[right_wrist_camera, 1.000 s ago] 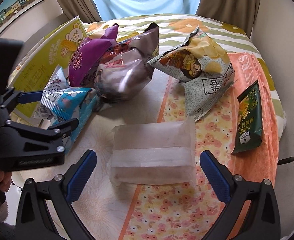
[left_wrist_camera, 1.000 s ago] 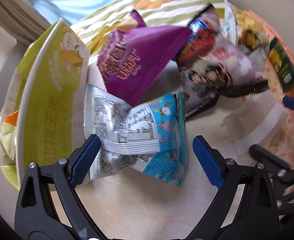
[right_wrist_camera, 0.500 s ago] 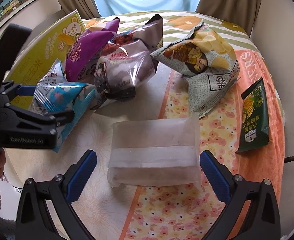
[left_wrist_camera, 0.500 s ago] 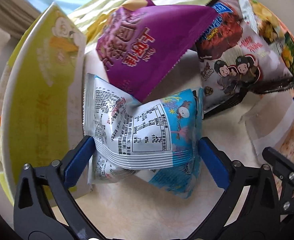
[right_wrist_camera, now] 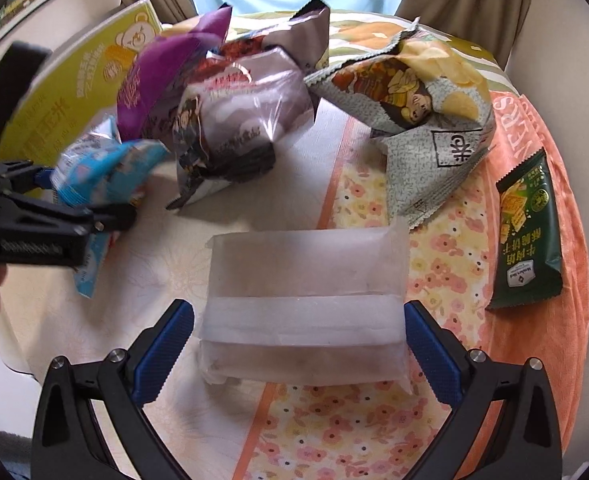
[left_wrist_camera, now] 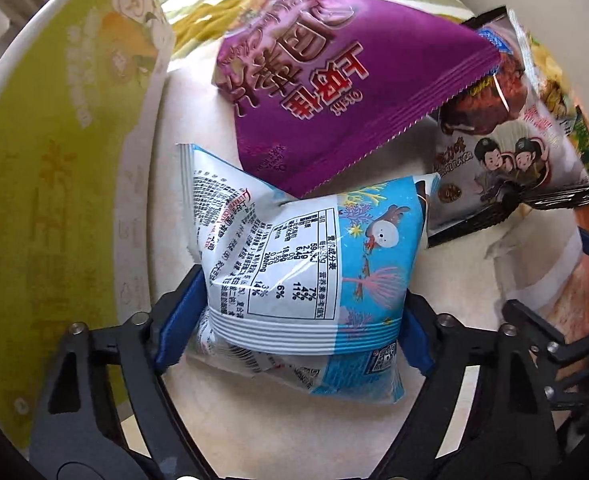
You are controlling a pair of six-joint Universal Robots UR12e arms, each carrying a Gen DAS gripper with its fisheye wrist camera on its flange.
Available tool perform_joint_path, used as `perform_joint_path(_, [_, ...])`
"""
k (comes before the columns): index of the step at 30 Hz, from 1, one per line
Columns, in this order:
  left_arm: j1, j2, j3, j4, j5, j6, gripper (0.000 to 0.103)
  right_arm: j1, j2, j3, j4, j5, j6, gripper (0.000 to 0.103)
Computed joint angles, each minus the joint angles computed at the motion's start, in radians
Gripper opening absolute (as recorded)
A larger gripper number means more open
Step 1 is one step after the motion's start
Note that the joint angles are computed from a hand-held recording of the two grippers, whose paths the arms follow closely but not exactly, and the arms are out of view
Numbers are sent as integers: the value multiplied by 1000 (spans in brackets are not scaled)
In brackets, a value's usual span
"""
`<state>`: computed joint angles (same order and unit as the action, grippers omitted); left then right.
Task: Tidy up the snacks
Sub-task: 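Grasp the blue-and-white snowman bag with the left tool while the right tool grasps the translucent white package, then carry both items over the box and open both tools to drop them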
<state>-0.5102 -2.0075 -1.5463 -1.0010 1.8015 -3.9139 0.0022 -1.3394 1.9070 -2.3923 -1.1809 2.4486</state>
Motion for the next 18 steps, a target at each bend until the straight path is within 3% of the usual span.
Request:
perform_joint_path(13, [-16, 31, -10, 9, 9, -8, 73, 16, -5, 31, -76, -19, 34, 103])
perform_joint_path(15, [-16, 28, -4, 9, 11, -3, 73, 22, 0, 31, -88, -24, 33, 99])
perform_joint_path(18, [-22, 33, -5, 13, 15, -5, 73, 23, -6, 40, -106, -29, 5, 82])
